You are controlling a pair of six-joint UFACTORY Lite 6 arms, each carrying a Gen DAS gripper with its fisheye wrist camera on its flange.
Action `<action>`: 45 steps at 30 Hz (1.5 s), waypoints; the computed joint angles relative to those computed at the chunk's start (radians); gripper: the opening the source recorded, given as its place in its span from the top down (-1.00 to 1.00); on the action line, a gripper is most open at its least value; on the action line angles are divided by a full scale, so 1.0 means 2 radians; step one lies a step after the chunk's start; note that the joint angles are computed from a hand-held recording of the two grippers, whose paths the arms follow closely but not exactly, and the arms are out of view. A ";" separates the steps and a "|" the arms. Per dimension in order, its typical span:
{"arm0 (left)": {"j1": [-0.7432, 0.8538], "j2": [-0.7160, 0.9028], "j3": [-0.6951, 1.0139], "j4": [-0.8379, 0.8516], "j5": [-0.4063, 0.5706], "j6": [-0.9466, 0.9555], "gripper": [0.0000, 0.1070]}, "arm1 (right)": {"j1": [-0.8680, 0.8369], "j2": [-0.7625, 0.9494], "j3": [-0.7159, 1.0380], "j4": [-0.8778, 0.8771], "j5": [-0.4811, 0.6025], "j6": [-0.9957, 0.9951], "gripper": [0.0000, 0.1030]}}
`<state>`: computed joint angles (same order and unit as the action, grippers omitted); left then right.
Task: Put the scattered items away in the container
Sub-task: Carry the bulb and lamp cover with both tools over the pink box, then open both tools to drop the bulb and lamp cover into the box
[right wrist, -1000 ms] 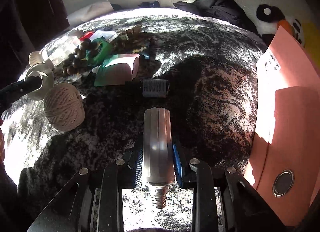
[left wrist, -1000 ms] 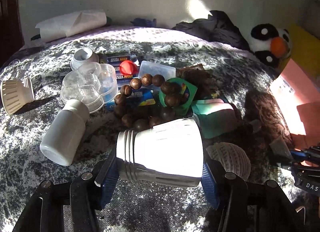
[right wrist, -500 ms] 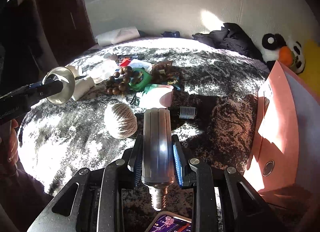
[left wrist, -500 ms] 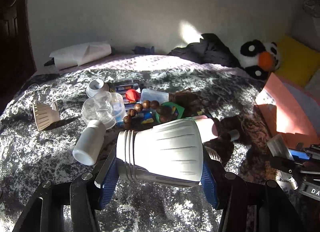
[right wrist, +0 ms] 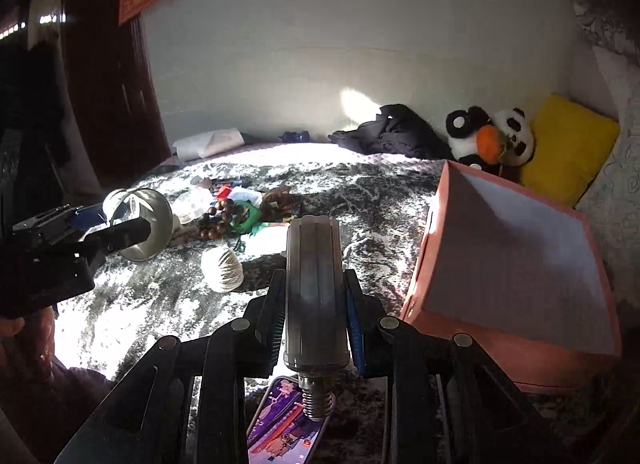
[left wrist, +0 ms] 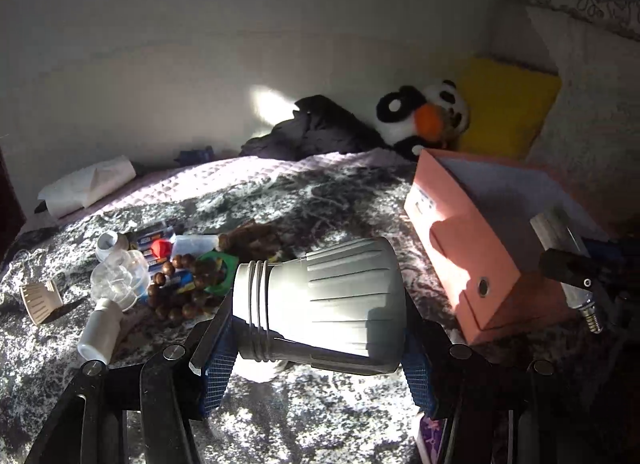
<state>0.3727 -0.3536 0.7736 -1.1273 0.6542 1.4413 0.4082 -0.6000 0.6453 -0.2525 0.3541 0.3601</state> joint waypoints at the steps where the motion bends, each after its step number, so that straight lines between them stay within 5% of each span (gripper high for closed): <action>1: -0.038 -0.009 0.001 0.013 -0.017 -0.028 -0.14 | -0.033 -0.019 -0.004 0.044 0.006 -0.052 0.44; 7: -0.292 0.042 0.076 0.190 -0.147 -0.291 -0.14 | -0.290 -0.044 0.016 0.321 0.041 -0.366 0.44; 14: -0.464 0.234 0.248 0.529 -0.189 -0.657 -0.14 | -0.497 0.160 0.119 0.597 0.074 -0.670 0.44; 17: -0.500 0.319 0.334 0.629 -0.170 -0.759 -0.14 | -0.509 0.242 0.165 0.613 0.063 -0.687 0.44; 21: -0.513 0.417 0.433 0.640 -0.145 -0.769 -0.15 | -0.512 0.318 0.213 0.613 0.050 -0.693 0.41; 22: -0.515 0.442 0.460 0.641 -0.135 -0.771 -0.15 | -0.509 0.332 0.220 0.601 0.035 -0.684 0.14; 23: -0.516 0.465 0.487 0.642 -0.125 -0.769 -0.18 | -0.507 0.342 0.226 0.586 0.019 -0.672 -0.54; 25: -0.523 0.503 0.528 0.683 -0.110 -0.798 -0.42 | -0.508 0.347 0.218 0.607 -0.021 -0.693 -0.90; 31: -0.528 0.569 0.588 0.770 -0.098 -0.853 -0.60 | -0.543 0.393 0.253 0.632 0.015 -0.716 -0.89; 38: -0.533 0.583 0.569 0.882 -0.045 -0.927 -0.65 | -0.487 0.403 0.229 0.554 -0.041 -0.681 -0.89; 45: -0.479 0.571 0.542 0.690 -0.008 -0.828 -0.64 | -0.458 0.419 0.223 0.500 -0.048 -0.634 -0.87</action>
